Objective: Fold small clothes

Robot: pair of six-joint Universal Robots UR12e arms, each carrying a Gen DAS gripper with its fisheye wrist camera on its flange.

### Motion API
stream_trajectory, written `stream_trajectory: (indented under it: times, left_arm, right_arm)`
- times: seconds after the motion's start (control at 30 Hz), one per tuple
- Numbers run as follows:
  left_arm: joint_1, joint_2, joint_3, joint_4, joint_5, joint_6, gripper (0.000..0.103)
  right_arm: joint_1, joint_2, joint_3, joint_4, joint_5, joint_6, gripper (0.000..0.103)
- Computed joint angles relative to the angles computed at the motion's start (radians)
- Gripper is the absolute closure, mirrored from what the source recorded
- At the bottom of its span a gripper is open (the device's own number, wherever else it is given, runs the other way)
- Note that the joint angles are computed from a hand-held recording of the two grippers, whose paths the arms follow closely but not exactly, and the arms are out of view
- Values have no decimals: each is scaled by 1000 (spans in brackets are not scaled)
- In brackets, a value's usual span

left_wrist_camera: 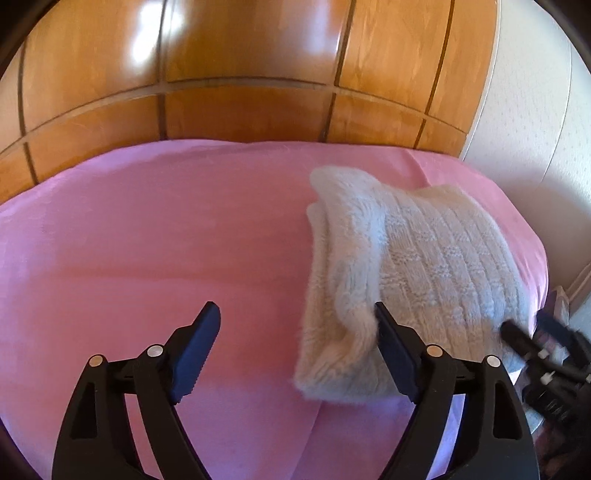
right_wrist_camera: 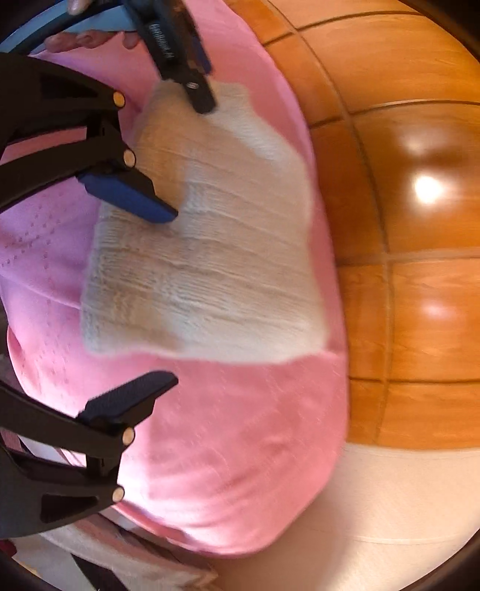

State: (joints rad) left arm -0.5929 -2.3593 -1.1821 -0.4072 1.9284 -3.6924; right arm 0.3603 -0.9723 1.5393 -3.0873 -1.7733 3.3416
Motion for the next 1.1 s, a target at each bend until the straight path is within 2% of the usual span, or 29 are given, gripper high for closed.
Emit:
stream_trajectory:
  times: [0.07, 0.17, 0.23, 0.27, 0.33, 0.47, 0.77, 1.1]
  left_arm:
    - [-5, 14, -20, 15, 31, 2, 18]
    - [-18, 28, -42, 47, 100, -2, 13]
    - [-24, 36, -55, 65, 118, -4, 11]
    - [-27, 40, -60, 66, 124, -8, 8]
    - [-35, 43, -62, 66, 142, -12, 7]
    - [-46, 41, -58, 49, 167, -5, 4]
    - [-56, 49, -61, 39, 155, 4, 4]
    - [-66, 46, -54, 43, 186, 20, 4]
  right_arm:
    - [8, -8, -5, 0, -48, 12, 3]
    - [23, -12, -13, 13, -121, 50, 3]
    - [30, -14, -15, 10, -169, 91, 2]
    - [29, -13, -20, 13, -177, 103, 2]
    - [36, -18, -14, 9, -195, 121, 2]
    - [49, -17, -11, -12, -241, 102, 2]
    - [59, -22, 6, -7, -237, 103, 2]
    - [55, -20, 10, -32, -216, 98, 2]
